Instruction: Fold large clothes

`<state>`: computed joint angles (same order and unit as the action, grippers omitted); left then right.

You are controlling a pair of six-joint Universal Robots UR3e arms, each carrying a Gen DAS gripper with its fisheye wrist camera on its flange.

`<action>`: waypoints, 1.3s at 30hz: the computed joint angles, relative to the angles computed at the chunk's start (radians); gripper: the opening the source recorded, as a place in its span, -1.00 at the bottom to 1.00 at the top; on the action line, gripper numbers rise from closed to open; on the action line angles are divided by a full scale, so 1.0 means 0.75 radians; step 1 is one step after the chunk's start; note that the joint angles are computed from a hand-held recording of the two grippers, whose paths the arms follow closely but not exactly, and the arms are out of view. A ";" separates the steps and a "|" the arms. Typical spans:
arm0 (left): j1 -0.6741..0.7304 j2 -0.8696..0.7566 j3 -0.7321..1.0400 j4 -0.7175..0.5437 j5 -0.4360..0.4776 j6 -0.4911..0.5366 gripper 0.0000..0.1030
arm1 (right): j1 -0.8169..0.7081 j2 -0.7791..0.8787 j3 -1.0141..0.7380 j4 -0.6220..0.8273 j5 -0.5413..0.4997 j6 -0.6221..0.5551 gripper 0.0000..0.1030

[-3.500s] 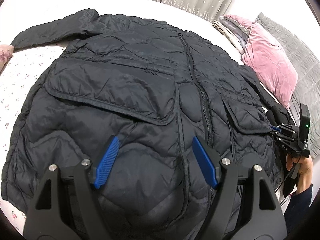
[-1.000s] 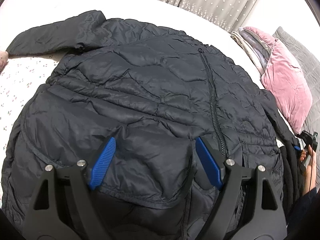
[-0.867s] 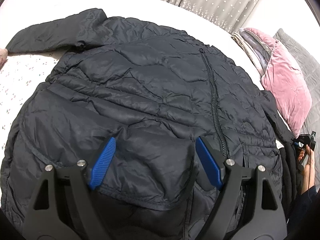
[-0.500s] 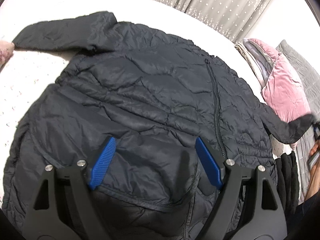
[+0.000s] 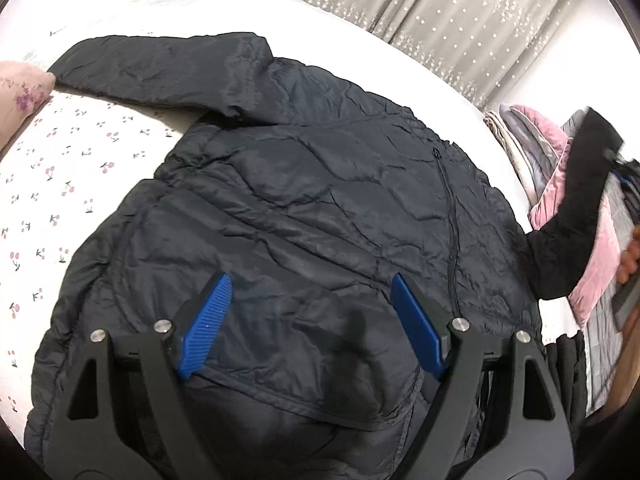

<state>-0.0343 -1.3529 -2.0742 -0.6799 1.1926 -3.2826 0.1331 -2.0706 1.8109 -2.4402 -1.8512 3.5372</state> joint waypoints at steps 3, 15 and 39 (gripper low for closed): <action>0.023 -0.006 0.008 -0.025 -0.016 0.018 0.60 | 0.273 0.334 -0.075 -0.141 -0.159 0.050 -0.88; 0.087 -0.031 0.031 -0.065 -0.073 0.049 0.60 | 0.399 0.990 -0.230 -0.161 0.044 0.148 -0.83; 0.150 -0.029 0.028 -0.097 -0.160 0.087 0.60 | 0.439 0.951 -0.258 -0.053 0.325 0.179 0.39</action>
<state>0.0781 -1.3748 -2.0531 -0.7523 1.0729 -3.2171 0.4627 -1.3571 1.6172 -2.4797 -1.6072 3.6714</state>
